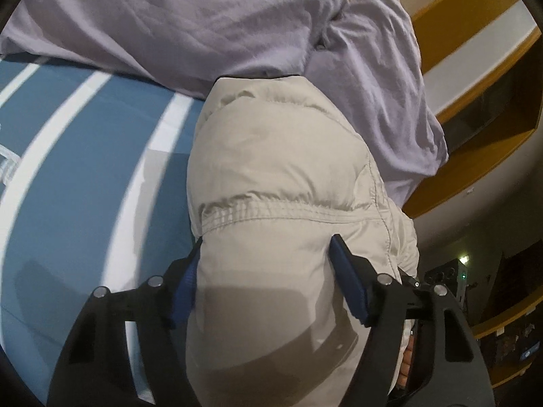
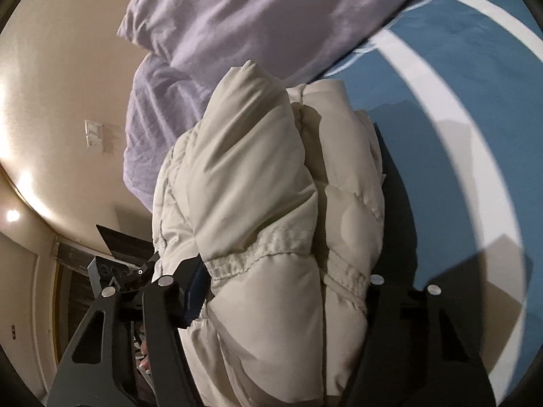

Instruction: Fold large clothes

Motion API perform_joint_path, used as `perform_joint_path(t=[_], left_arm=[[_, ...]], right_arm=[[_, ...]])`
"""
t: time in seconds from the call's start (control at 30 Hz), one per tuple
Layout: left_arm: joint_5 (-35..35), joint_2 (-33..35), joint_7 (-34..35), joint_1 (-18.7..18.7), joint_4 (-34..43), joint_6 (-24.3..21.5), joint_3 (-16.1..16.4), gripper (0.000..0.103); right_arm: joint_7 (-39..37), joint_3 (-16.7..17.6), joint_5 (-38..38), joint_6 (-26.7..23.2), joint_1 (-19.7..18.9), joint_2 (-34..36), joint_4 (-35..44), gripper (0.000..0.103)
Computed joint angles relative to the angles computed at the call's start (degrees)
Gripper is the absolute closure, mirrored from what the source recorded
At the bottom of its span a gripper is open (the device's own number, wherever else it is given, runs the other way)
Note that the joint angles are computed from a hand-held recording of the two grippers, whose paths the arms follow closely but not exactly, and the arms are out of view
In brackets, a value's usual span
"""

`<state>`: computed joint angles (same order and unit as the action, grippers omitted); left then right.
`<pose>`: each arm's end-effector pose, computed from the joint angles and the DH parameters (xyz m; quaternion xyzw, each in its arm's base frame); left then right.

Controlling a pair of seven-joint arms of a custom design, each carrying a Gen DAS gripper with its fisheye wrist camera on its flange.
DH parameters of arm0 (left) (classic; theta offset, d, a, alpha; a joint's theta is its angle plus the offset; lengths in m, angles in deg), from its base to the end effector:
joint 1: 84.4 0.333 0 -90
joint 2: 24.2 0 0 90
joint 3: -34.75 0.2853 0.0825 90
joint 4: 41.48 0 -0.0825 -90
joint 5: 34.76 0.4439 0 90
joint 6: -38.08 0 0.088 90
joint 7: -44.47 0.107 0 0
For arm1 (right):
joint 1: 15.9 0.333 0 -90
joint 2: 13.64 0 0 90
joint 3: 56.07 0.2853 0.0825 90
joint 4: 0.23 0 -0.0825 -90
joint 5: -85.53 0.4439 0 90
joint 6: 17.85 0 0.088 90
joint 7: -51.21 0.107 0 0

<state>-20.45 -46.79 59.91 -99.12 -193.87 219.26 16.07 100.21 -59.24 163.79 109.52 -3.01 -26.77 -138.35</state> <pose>0.4065 -0.2901 0.3946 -0.7615 0.4875 -0.4248 0.0449 0.5203 0.1210 0.3602 -0.6026 0.6102 0.2405 0.4547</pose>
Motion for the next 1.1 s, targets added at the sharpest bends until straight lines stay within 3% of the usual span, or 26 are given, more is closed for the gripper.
perform_joint_path(t=[0.1,0.27,0.37,0.53,0.6,0.73,0.97,1.1], left_arm=[[-0.3,-2.9,1.5,-0.9,-2.0,-1.6,2.9,0.033],[0.0,-6.2,4.0,0.7,-2.6,-6.2,4.2,0.034],[2.2,-7.1,4.1,4.4,-1.9,-9.3,2.1,0.034],[7.7,-8.0,0.3,10.1,-2.0,-10.6,-3.0,0.029],[12.1,-9.9,-2.9,13.5,-1.1,-14.6,-7.7,0.027],[19.0,-12.7,-6.9,15.1,0.8,-22.9,-11.9,0.021],[26.3,-10.7,-10.8,13.6,5.3,-29.6,-11.7,0.018],[31.3,-6.9,-12.4,13.1,10.0,-35.1,-12.1,0.010]], right_arm=[[-1.4,1.2,2.3,0.9,1.5,1.7,2.0,0.042],[-3.5,3.2,5.3,2.7,3.3,4.4,5.2,0.043],[-5.2,4.6,7.7,5.8,4.4,6.3,6.7,0.043],[-5.5,6.2,6.6,12.8,5.7,6.1,5.6,0.027],[-3.9,5.9,3.9,13.6,5.6,4.9,4.8,0.026],[-2.1,5.9,1.4,19.7,6.3,0.8,2.2,0.024],[1.2,7.1,-4.8,32.8,9.8,-1.4,2.7,0.024],[4.5,9.8,-14.8,42.4,12.7,0.7,5.4,0.024]])
